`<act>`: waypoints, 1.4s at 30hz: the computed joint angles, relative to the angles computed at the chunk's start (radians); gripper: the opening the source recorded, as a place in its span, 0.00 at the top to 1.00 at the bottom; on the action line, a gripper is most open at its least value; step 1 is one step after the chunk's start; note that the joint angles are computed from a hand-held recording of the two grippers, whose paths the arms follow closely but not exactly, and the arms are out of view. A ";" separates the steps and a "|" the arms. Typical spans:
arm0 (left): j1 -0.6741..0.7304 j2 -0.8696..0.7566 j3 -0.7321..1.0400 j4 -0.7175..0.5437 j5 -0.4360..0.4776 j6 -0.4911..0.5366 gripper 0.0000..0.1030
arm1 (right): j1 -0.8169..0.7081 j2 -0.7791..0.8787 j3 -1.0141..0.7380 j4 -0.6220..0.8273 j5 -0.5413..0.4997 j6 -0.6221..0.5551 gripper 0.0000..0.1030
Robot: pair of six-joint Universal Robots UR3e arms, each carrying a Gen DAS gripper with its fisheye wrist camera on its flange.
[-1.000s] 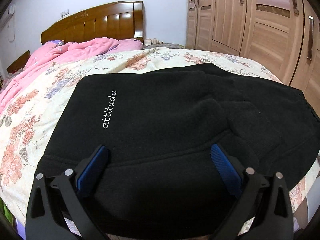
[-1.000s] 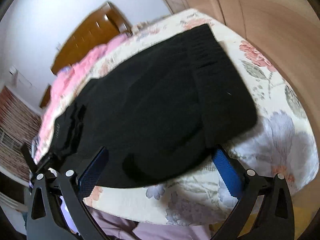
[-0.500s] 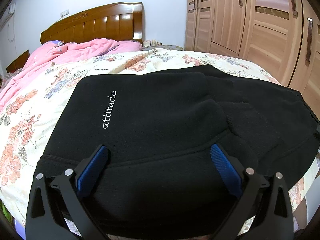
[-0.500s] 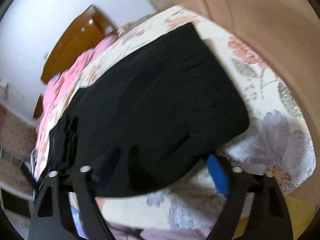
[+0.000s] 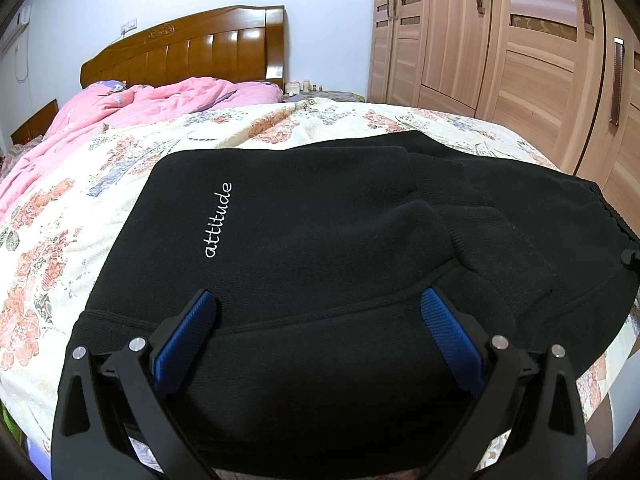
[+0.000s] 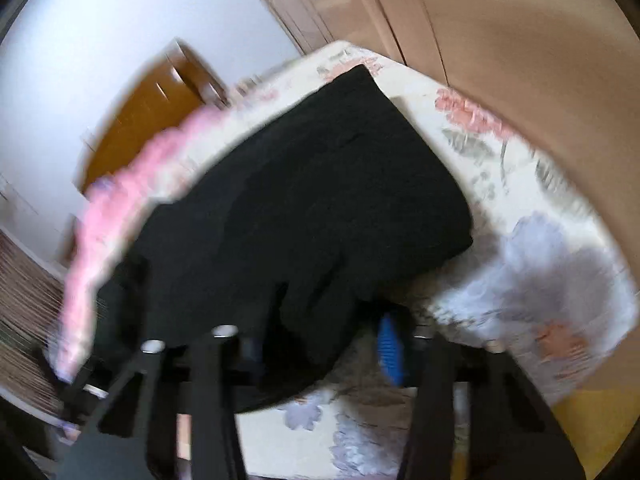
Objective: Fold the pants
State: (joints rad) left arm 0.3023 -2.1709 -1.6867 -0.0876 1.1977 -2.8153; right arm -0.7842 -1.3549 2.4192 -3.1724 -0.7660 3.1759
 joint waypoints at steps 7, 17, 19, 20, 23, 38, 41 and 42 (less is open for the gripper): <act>0.001 0.006 -0.005 -0.002 -0.003 -0.001 0.01 | -0.116 0.171 0.101 -0.414 0.308 0.085 0.79; 0.212 0.156 -0.219 0.129 -0.321 -0.093 0.02 | 0.535 0.129 -0.583 -0.157 -0.072 0.153 0.80; 0.288 0.221 -0.278 0.184 -0.334 -0.137 0.02 | 0.718 0.208 -0.769 -0.024 -0.187 0.035 0.80; 0.320 0.247 -0.301 0.205 -0.332 -0.148 0.02 | 0.804 0.255 -0.873 0.075 -0.261 -0.019 0.80; 0.420 0.318 -0.353 0.220 -0.322 -0.159 0.02 | 1.037 0.438 -1.172 0.384 -0.462 -0.245 0.73; 0.515 0.299 -0.228 -0.374 -0.583 0.066 0.02 | 0.685 0.023 -0.353 0.063 -0.210 -0.265 0.23; 0.440 0.203 -0.048 -0.597 -0.632 0.098 0.02 | 0.640 0.025 -0.311 0.028 -0.175 -0.214 0.23; 0.406 0.174 -0.002 -0.589 -0.594 0.064 0.02 | 0.626 0.029 -0.294 0.011 -0.159 -0.208 0.23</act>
